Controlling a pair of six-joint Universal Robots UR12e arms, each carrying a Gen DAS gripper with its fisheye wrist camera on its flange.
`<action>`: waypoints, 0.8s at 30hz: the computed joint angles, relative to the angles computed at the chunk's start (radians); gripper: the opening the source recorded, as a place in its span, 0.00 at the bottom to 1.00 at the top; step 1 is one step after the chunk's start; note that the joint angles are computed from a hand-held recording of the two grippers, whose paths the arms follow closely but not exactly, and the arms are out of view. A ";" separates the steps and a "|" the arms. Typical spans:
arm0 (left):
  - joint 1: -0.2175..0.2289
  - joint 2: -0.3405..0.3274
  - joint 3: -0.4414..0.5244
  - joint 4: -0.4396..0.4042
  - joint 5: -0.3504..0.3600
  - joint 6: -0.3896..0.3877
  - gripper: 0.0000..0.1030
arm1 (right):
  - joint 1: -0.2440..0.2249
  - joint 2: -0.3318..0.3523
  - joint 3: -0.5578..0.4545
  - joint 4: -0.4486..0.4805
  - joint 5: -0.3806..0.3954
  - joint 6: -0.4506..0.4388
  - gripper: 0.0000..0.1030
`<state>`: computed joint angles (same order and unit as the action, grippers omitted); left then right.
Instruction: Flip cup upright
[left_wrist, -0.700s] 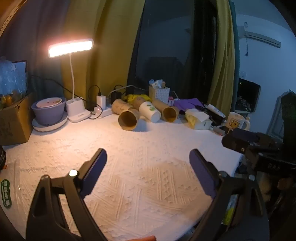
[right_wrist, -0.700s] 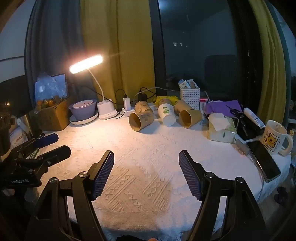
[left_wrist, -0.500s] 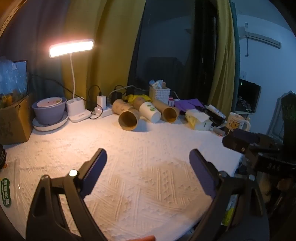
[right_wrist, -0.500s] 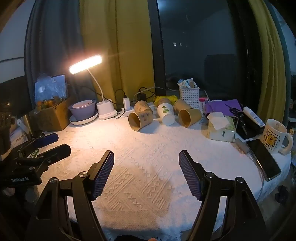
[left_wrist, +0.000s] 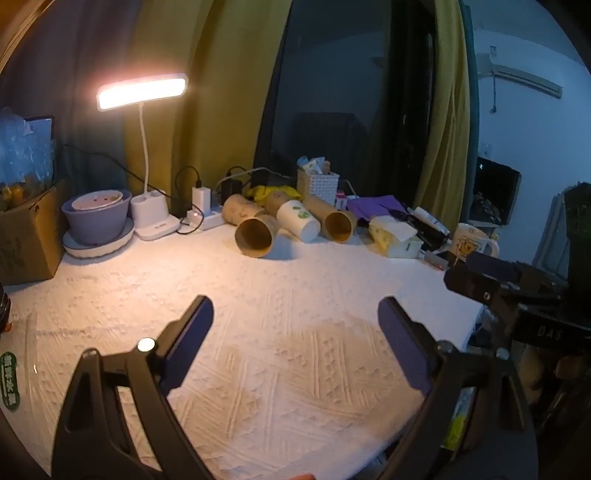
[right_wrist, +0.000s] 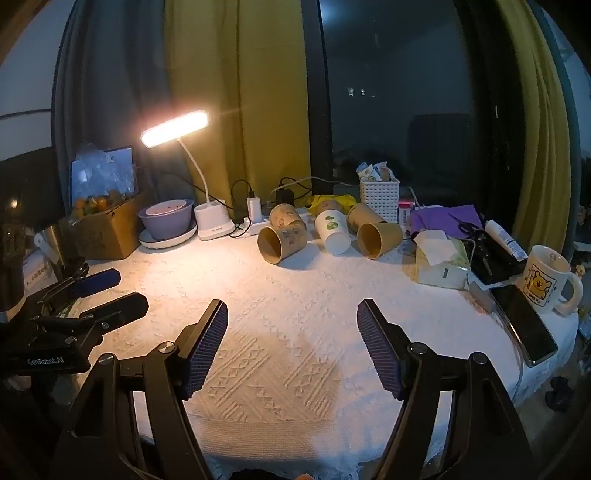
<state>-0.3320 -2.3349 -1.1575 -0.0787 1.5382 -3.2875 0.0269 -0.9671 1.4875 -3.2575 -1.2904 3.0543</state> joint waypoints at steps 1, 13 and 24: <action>0.000 0.000 0.001 -0.003 -0.002 0.001 0.89 | 0.000 0.000 0.001 -0.001 0.000 0.001 0.73; -0.001 -0.002 0.002 -0.003 -0.001 -0.006 0.89 | -0.001 0.000 -0.001 0.004 0.002 -0.001 0.73; -0.001 0.000 -0.001 -0.008 -0.005 -0.011 0.89 | 0.001 0.000 0.001 0.003 -0.001 -0.002 0.73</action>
<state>-0.3329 -2.3353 -1.1581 -0.0868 1.5334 -3.2981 0.0276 -0.9667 1.4881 -3.2542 -1.2911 3.0522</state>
